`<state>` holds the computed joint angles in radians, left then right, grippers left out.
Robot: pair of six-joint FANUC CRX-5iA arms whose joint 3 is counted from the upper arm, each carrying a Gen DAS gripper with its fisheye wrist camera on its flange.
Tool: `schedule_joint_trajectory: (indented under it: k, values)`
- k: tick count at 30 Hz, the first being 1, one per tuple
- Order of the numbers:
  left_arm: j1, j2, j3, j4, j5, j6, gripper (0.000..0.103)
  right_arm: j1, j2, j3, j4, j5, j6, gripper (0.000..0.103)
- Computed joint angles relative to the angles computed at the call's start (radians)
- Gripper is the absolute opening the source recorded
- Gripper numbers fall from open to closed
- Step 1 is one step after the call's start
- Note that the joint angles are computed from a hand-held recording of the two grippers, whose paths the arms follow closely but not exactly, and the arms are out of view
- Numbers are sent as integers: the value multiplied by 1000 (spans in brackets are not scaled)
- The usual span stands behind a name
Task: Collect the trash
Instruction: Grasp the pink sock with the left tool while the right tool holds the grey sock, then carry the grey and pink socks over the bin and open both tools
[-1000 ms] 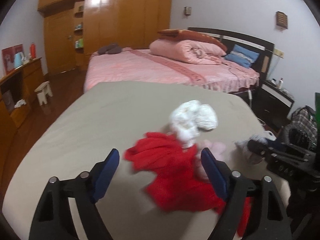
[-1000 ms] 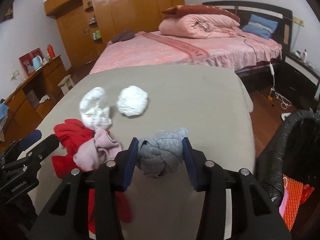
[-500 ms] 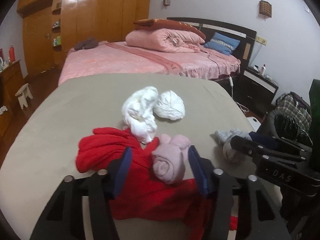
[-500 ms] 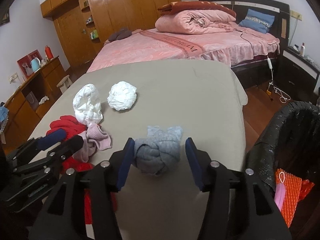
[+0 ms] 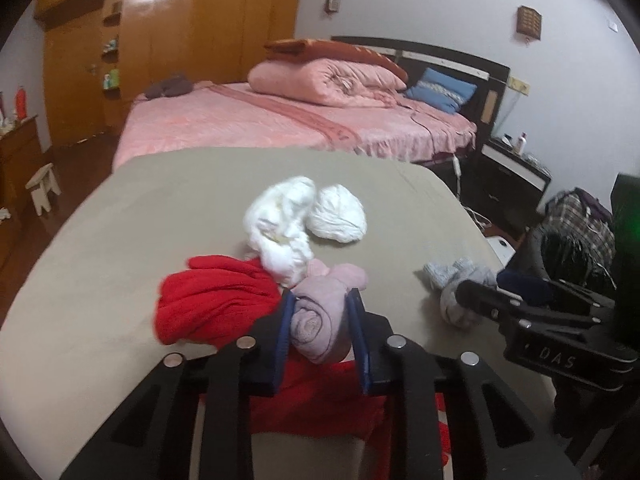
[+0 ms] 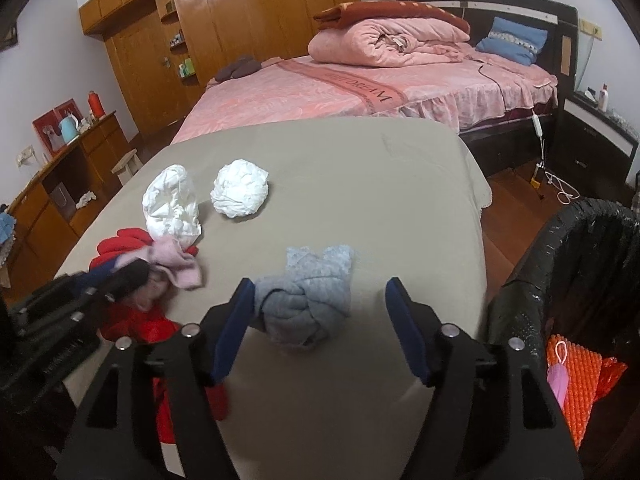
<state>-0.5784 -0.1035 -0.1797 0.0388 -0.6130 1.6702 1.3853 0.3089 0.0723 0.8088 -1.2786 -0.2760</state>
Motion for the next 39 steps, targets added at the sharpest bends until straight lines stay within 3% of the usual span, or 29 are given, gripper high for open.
schedule_joint_trajectory:
  k: [7, 11, 12, 25, 39]
  values:
    - [-7, -2, 5, -47, -24, 50, 27, -12, 31, 49, -50, -4, 83, 73]
    - [-9, 1, 9, -48, -28, 51, 27, -20, 42, 69, -70, 32, 155, 45]
    - [-7, 1, 8, -45, -28, 50, 27, -19, 49, 79, -70, 34, 170, 44]
    - [-18, -51, 10, -70, -12, 90, 27, 11, 9, 48, 12, -7, 90, 42]
    - [-97, -57, 88, -138, -40, 140, 27, 69, -59, 9, 87, -106, 6, 43]
